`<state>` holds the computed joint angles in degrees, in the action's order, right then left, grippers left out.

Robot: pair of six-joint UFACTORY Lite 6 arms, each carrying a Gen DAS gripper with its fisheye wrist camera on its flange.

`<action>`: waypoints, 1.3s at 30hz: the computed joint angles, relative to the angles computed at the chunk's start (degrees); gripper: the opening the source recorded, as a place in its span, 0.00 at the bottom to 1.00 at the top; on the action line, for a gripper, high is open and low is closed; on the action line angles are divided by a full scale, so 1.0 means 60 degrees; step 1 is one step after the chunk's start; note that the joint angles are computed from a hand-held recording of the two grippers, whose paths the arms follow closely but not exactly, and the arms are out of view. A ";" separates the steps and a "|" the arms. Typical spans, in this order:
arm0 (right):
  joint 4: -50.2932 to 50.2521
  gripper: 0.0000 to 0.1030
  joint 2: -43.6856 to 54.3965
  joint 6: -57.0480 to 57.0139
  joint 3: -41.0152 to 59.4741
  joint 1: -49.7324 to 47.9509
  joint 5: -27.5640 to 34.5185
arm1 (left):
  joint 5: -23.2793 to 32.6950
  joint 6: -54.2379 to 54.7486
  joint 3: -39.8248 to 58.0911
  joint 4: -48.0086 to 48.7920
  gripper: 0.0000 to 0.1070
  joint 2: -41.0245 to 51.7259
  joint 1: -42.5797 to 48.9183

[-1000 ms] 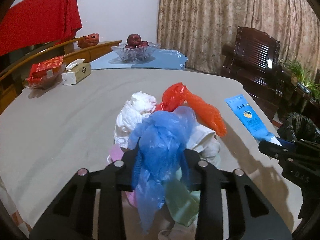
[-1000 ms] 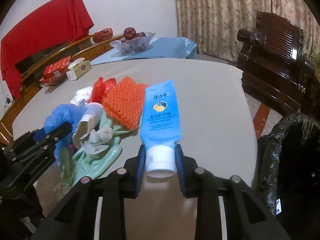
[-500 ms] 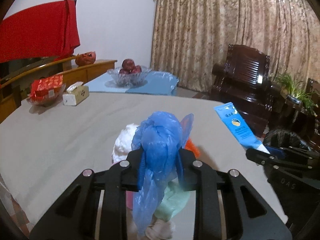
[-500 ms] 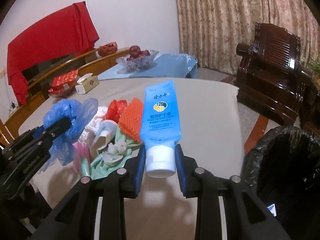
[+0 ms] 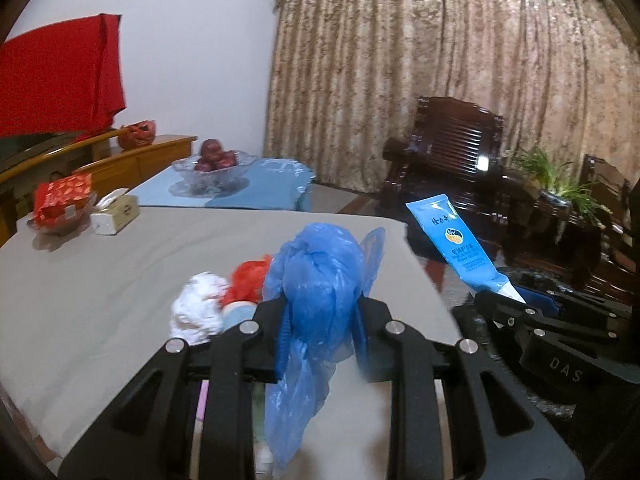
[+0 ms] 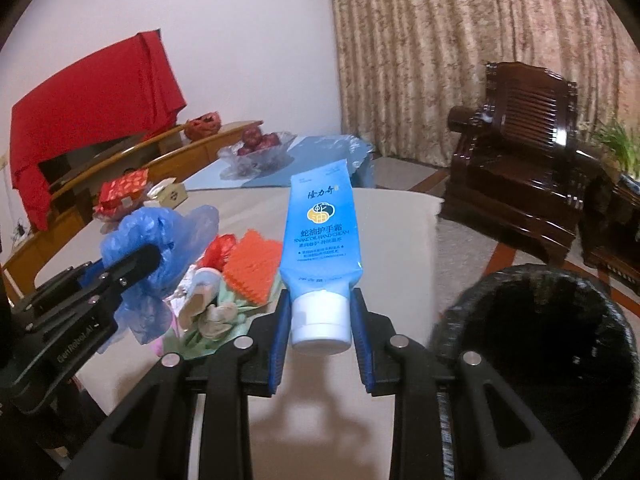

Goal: Collect trash
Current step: 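Carry the blue tube and blue bag over the bin and release both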

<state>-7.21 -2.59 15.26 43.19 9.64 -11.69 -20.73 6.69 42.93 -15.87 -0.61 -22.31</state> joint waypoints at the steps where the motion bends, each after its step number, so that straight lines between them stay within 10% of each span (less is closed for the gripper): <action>1: -0.0334 0.28 -0.0278 0.0295 -0.0178 -0.0204 0.0055 | 0.0033 -0.0005 0.0079 -0.0046 0.23 0.0042 -0.0202; 18: -0.9975 0.28 -0.3013 0.8151 -0.2559 -0.5347 -0.0507 | 0.0271 0.0143 0.3035 -0.0951 0.23 0.2930 -0.3367; 39: -1.0945 0.28 -0.1052 0.7301 -0.2261 -0.9135 -0.2004 | 0.2162 0.1434 0.9176 -0.2378 0.28 0.7924 -0.5089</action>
<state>-72.88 -8.90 59.07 29.62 -45.17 -23.72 -7.76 15.29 97.98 -30.14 46.94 -52.84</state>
